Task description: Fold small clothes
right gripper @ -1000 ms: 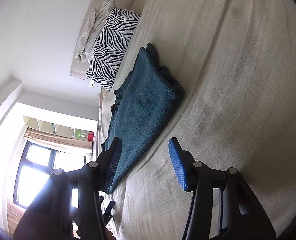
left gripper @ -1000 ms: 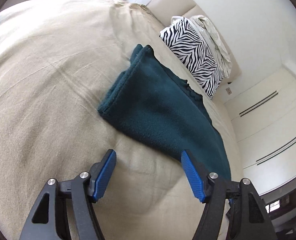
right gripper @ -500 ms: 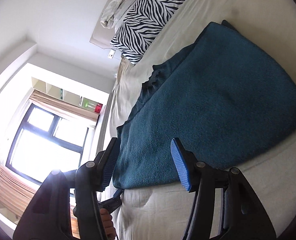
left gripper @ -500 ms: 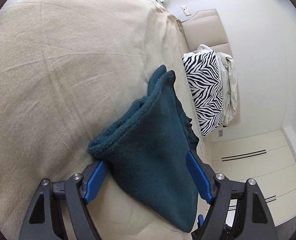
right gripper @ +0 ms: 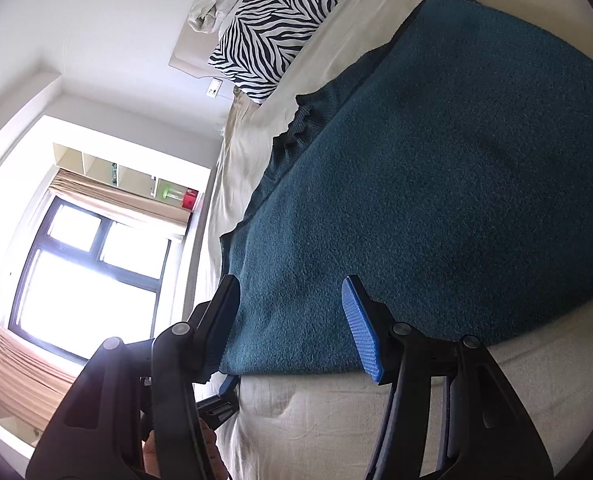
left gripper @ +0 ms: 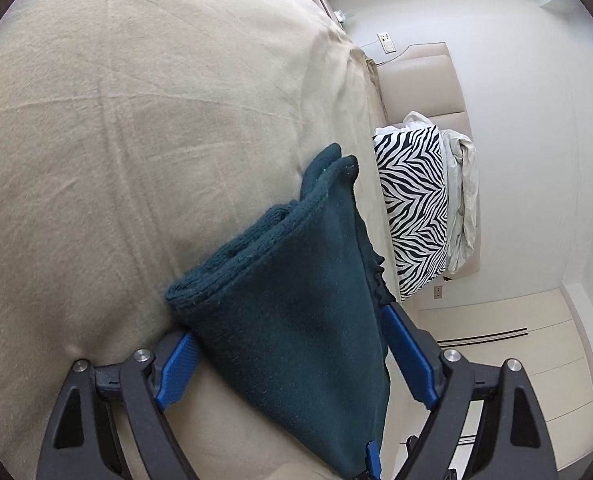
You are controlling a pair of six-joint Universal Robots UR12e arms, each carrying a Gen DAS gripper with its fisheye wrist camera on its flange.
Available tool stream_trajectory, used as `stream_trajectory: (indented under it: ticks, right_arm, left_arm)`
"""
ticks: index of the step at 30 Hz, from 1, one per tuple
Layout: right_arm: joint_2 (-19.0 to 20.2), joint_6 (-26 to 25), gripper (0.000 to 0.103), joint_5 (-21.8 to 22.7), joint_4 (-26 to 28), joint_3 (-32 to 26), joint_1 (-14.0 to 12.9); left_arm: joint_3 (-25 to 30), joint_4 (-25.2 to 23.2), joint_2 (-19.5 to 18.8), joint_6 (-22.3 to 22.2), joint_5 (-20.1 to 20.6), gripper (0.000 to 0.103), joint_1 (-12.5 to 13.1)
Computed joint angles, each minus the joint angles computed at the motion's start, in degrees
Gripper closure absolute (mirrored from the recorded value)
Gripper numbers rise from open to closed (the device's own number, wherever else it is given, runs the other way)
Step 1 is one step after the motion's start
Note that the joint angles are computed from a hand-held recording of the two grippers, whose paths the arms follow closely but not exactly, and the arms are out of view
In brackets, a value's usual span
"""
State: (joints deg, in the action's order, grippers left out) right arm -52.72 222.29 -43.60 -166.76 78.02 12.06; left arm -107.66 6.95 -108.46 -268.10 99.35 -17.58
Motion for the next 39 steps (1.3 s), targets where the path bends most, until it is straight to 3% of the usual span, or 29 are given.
stream_trajectory:
  ticks: [2,3,5,9,11,12,14,17,20,22,24,25,27,31,36,38,39]
  right_arm:
    - [0.1,-0.4,0.05,0.2,0.1,-0.6,0.1]
    - [0.3,-0.7,0.05,0.2,0.3,-1.0,0.1]
    - [0.4,-1.7,0.05,0.4,1.2,-1.9,0.3]
    - [1.0,-3.0,0.05,0.3,2.6,-3.3,0.7]
    - [1.3,-3.1,0.05,0.4,3.3,-3.8,0.9]
    - [1.4,-3.4,0.05,0.2,3.8,-4.1,1.0]
    - [1.6,-4.3,0.05,0.3,5.0,-4.4,1.3]
    - [1.9,-5.6,0.05,0.0,7.0,-5.1,1.7]
    - [2.5,-5.6,0.05,0.0,8.0,-5.9,2.1]
    - [2.8,-5.7,0.05,0.1,8.5,-6.5,2.2]
    - [3.1,-6.2,0.05,0.3,9.1,-7.0,2.4]
    - [3.3,-6.5,0.05,0.5,9.4,-7.4,2.5]
    - [3.7,-7.3,0.05,1.0,10.0,-8.5,2.7]
    - [5.5,-8.8,0.05,2.0,12.3,-11.9,3.5]
    - [8.6,-12.1,0.05,3.1,18.9,-17.5,4.9]
    - [9.6,-16.9,0.052,1.5,27.0,-20.1,5.5]
    - [10.2,-17.6,0.052,1.2,27.9,-20.7,5.6]
  left_arm:
    - [-0.4,3.6,-0.5,-0.9,-0.5,0.021,0.3]
    - [-0.7,6.4,-0.9,-1.3,-1.5,0.033,0.6]
    - [-1.0,10.5,-1.5,-0.4,-3.6,0.047,1.2]
    - [-0.8,14.3,-1.9,6.4,-1.8,0.048,1.0]
    - [0.5,9.8,-1.5,17.2,2.8,0.047,-0.4]
    - [1.5,4.7,-1.3,21.2,4.1,0.038,-1.1]
    - [2.8,-2.1,-1.4,24.2,1.4,0.035,-1.1]
    - [4.3,-5.9,-1.6,27.2,2.6,0.031,-1.8]
    - [4.8,-7.4,-1.5,24.9,-1.1,0.029,-0.8]
    - [3.0,-2.5,-1.5,18.0,-3.1,0.031,0.2]
    - [1.3,2.7,-1.8,10.4,-4.7,0.055,1.2]
    - [0.6,4.1,-1.9,8.2,-5.0,0.062,1.5]
    - [0.5,2.4,-1.6,10.0,-4.8,0.075,1.4]
    - [2.9,-5.5,-1.6,17.3,-3.7,0.077,-0.1]
    - [3.3,-4.8,-2.0,16.1,-4.3,0.078,0.5]
    - [2.7,-3.8,-1.9,14.7,-4.0,0.094,1.1]
    - [2.2,-2.6,-2.0,13.3,-4.6,0.094,1.5]
